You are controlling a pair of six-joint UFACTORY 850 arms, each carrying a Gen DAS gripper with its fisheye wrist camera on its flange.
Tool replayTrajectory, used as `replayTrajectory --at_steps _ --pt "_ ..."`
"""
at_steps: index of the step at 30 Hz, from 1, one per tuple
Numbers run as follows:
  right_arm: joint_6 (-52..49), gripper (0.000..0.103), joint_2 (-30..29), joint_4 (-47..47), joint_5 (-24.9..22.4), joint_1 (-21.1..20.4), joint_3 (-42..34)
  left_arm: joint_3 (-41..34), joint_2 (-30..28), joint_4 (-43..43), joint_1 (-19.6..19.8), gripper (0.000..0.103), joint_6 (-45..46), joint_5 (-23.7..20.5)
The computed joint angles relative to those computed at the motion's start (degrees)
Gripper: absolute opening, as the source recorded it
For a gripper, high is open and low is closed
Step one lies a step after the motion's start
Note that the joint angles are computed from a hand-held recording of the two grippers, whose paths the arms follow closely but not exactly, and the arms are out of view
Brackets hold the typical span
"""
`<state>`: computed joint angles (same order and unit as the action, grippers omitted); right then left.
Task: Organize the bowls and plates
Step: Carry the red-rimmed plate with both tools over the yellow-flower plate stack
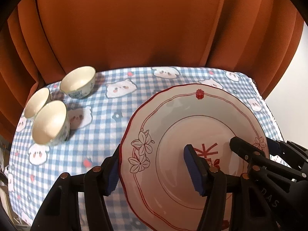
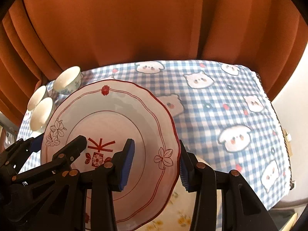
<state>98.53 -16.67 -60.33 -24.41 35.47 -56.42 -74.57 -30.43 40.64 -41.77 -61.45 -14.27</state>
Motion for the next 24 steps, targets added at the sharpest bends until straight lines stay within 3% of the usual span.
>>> replayTrajectory --at_steps 5,8,13,18,24 --pt "2.36 0.047 3.58 -2.7 1.59 -0.24 5.4 0.13 -0.44 5.88 -3.17 0.062 -8.36 -1.88" --pt "0.46 0.047 5.72 -1.58 2.79 -1.02 8.54 -1.14 -1.89 0.34 -4.77 0.063 -4.62 -2.4" --pt "1.31 0.047 8.68 -3.35 5.92 -3.68 14.18 -2.79 -4.42 1.23 -8.18 0.063 -8.07 -3.86" --pt "0.9 0.047 8.92 -5.27 9.21 -5.81 17.27 -3.53 -6.33 -1.56 -9.85 0.063 -9.12 -4.66" --pt "1.22 0.047 8.77 -8.47 11.69 -6.99 19.73 -3.71 -7.45 0.87 -11.48 0.063 -14.17 -6.08"
